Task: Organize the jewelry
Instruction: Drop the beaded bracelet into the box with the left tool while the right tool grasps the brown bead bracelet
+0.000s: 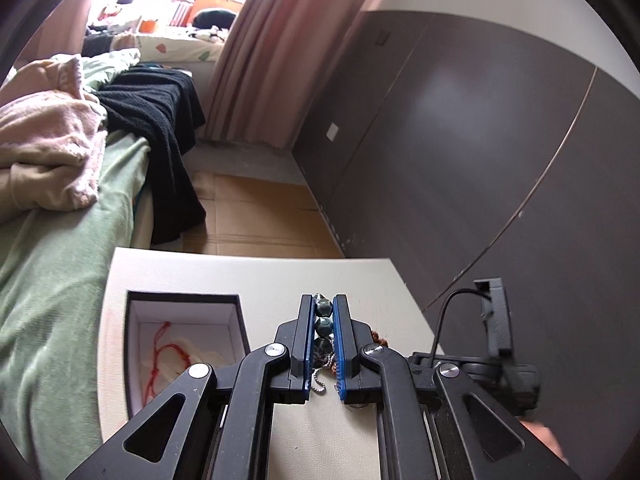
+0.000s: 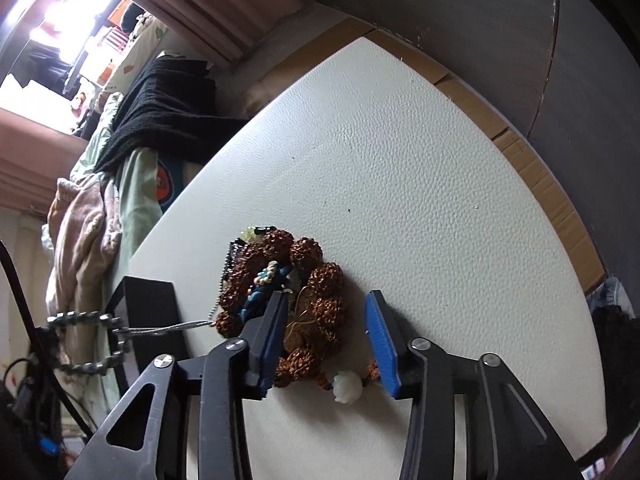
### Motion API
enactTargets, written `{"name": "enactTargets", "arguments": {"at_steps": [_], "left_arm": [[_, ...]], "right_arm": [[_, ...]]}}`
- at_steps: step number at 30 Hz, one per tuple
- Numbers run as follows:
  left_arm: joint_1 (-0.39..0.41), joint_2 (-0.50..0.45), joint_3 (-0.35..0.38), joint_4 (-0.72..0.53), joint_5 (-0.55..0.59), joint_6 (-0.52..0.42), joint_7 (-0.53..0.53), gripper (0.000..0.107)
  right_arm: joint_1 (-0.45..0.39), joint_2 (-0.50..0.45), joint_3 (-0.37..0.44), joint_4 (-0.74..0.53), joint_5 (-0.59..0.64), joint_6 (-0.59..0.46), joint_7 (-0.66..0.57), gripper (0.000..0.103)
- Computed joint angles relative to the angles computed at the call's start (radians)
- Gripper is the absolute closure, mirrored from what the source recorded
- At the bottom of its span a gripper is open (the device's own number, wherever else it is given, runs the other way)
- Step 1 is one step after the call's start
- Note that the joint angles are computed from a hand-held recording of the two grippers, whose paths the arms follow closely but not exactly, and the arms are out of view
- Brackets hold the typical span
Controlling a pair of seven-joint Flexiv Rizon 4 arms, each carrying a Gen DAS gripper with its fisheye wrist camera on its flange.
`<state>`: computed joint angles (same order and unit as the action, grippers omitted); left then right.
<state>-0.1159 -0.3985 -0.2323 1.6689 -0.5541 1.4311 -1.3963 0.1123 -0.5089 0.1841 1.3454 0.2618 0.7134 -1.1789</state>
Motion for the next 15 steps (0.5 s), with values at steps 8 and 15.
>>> {"name": "enactTargets", "arguments": {"at_steps": [8,15], "left_arm": [[0.056,0.051,-0.098,0.071,-0.115,0.083,0.103,0.098],[0.038,0.082,-0.074,0.106,-0.141,0.098,0.117,0.098]], "right_arm": [[0.021,0.003,-0.013,0.023,-0.046,0.047,0.012,0.081],[-0.021,0.059,0.029,0.071,0.042,0.135,-0.057,0.082]]}}
